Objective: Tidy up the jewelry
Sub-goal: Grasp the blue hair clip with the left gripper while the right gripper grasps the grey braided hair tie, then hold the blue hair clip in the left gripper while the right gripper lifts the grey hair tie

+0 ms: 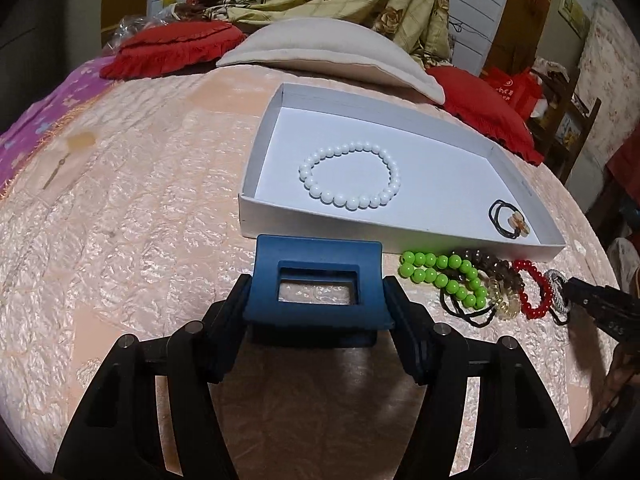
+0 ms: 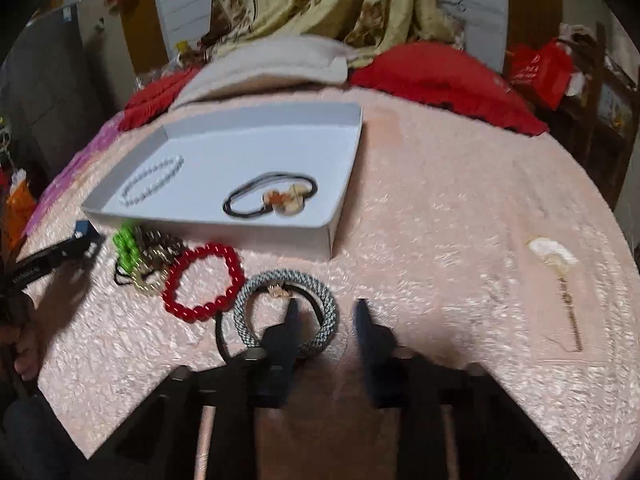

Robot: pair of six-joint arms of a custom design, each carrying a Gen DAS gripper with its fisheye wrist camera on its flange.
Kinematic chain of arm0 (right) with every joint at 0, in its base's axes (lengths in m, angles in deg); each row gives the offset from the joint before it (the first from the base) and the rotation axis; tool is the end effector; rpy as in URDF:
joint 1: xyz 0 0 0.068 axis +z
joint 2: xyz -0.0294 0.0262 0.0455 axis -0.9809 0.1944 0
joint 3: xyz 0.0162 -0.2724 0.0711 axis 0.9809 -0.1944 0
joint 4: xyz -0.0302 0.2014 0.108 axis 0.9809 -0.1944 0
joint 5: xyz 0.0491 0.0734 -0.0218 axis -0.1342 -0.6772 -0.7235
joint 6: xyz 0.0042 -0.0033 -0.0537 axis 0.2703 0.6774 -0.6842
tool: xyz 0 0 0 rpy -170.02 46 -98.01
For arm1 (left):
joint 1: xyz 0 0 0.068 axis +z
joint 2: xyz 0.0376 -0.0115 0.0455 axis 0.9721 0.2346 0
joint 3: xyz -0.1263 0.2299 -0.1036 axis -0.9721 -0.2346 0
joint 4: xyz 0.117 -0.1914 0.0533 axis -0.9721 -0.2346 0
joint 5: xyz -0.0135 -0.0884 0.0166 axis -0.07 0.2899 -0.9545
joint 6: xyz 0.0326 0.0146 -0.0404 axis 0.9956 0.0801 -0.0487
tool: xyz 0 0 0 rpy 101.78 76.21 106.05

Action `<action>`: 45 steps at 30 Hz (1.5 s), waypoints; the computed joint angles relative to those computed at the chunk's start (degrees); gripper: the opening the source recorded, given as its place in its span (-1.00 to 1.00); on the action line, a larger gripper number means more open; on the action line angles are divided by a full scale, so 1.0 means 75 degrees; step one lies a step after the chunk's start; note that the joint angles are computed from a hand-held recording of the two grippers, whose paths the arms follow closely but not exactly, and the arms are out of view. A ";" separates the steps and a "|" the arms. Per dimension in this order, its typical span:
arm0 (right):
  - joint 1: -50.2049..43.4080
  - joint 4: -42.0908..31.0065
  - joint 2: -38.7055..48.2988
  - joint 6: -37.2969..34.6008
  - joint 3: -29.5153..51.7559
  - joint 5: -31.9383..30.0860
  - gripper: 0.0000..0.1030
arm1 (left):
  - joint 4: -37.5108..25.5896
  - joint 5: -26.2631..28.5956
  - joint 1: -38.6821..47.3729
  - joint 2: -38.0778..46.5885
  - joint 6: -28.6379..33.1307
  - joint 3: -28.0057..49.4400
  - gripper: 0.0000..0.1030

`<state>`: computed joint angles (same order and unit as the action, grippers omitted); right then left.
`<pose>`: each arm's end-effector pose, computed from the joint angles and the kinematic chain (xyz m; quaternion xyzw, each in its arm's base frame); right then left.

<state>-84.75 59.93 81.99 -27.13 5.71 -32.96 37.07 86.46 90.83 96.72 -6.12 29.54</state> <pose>0.2573 -0.0116 0.1322 -0.2467 0.9114 0.1249 0.3048 0.1488 0.0344 0.1202 -0.1765 0.9140 -0.0328 0.3639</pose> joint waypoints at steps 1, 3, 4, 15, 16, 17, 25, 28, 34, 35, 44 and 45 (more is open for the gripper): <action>0.0021 0.0036 0.0010 0.0023 -0.0001 0.0017 -0.65 | 0.0015 0.0001 -0.0015 0.0026 -0.0001 0.0010 0.24; -0.0030 -0.0040 0.0003 0.0070 0.0033 -0.0096 -0.74 | 0.0047 0.0033 0.0009 0.0050 0.0008 0.0004 0.24; -0.0083 -0.0077 -0.0006 0.0071 0.0040 -0.0162 -0.84 | 0.0053 0.0050 0.0019 0.0059 0.0006 0.0007 0.24; -0.1151 -0.0761 -0.0760 -0.0047 -0.0083 -0.1395 -0.87 | 0.0091 0.0026 0.0010 0.0118 0.0018 0.0019 0.24; -0.1182 -0.0830 -0.0788 -0.0057 -0.0072 -0.1443 -0.87 | 0.0091 0.0026 0.0010 0.0118 0.0018 0.0019 0.24; -0.1191 -0.0897 -0.0820 -0.0067 -0.0066 -0.1463 -0.87 | 0.0094 0.0033 0.0011 0.0120 0.0014 0.0019 0.24; -0.0823 -0.0730 -0.1131 0.0038 -0.0352 -0.1152 -0.87 | 0.0148 -0.0033 -0.0027 0.0174 0.0015 0.0003 0.24; -0.0636 -0.0645 -0.1265 0.0064 -0.0495 -0.1067 -0.87 | 0.0137 -0.0165 -0.0142 0.0200 -0.0013 0.0021 0.24; -0.0532 -0.0647 -0.1461 0.0054 -0.0641 -0.1047 -0.87 | 0.0126 -0.0290 -0.0266 0.0217 -0.0072 0.0034 0.24; -0.0551 -0.0658 -0.1458 0.0050 -0.0632 -0.1053 -0.87 | 0.0126 -0.0290 -0.0266 0.0217 -0.0072 0.0034 0.24; -0.0674 -0.0739 -0.1599 0.0017 -0.0632 -0.1143 -0.87 | 0.0094 -0.0447 -0.0394 0.0206 -0.0110 0.0028 0.24; -0.0677 -0.0740 -0.1611 0.0012 -0.0637 -0.1137 -0.87 | 0.0091 -0.0452 -0.0400 0.0209 -0.0114 0.0032 0.24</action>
